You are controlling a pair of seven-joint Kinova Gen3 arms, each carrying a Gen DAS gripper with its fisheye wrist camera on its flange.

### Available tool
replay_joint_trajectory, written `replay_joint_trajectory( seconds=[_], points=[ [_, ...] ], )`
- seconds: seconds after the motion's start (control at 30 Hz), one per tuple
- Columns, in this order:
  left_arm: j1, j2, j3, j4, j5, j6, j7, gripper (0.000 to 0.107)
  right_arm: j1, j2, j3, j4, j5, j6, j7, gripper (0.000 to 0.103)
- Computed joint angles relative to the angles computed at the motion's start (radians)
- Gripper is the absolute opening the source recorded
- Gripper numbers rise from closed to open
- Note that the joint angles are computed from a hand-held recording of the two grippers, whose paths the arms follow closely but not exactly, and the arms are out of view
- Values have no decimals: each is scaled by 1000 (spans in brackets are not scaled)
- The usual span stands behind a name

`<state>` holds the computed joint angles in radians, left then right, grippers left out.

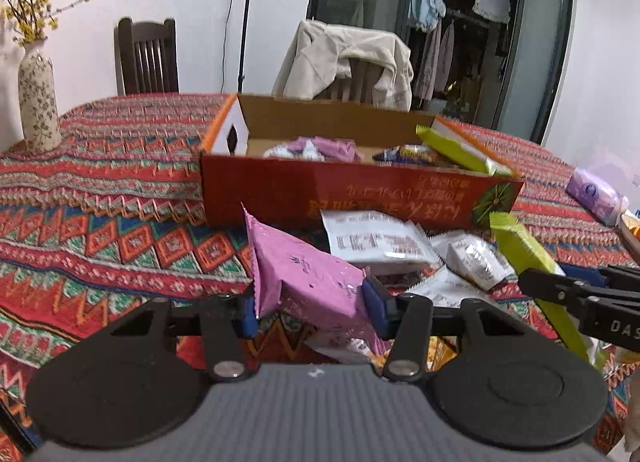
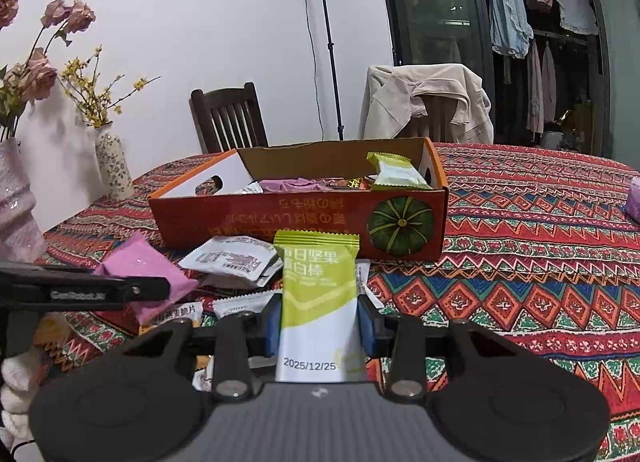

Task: Organize snacks
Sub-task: 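Grasp a pink biscuit pack with the left gripper while the right holds the yellow-green packet, then carry the pink pack and yellow-green packet into the box and open both grippers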

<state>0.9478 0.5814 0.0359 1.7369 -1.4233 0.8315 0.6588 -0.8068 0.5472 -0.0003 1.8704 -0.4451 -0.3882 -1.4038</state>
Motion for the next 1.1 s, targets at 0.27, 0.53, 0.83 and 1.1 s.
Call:
replay_joint_trajectory(
  seconds=[0.27,0.53,0.83,1.1],
  points=[
    [3,-31,10,22,-88,67,49,52,-23,-15,16,-7,-29,-33,44,37],
    [-34,-42,28,-29,-183,123,22,52,-48,3,55,-130,-104,-17,154,37],
    [-92,8,5,-164,-219,118,-51,52,-115,112,213,-414,-275,128,277,37],
    [-129,111,-72,-319,-110,48,-140,52,-207,286,489,-641,-418,316,194,37]
  ],
)
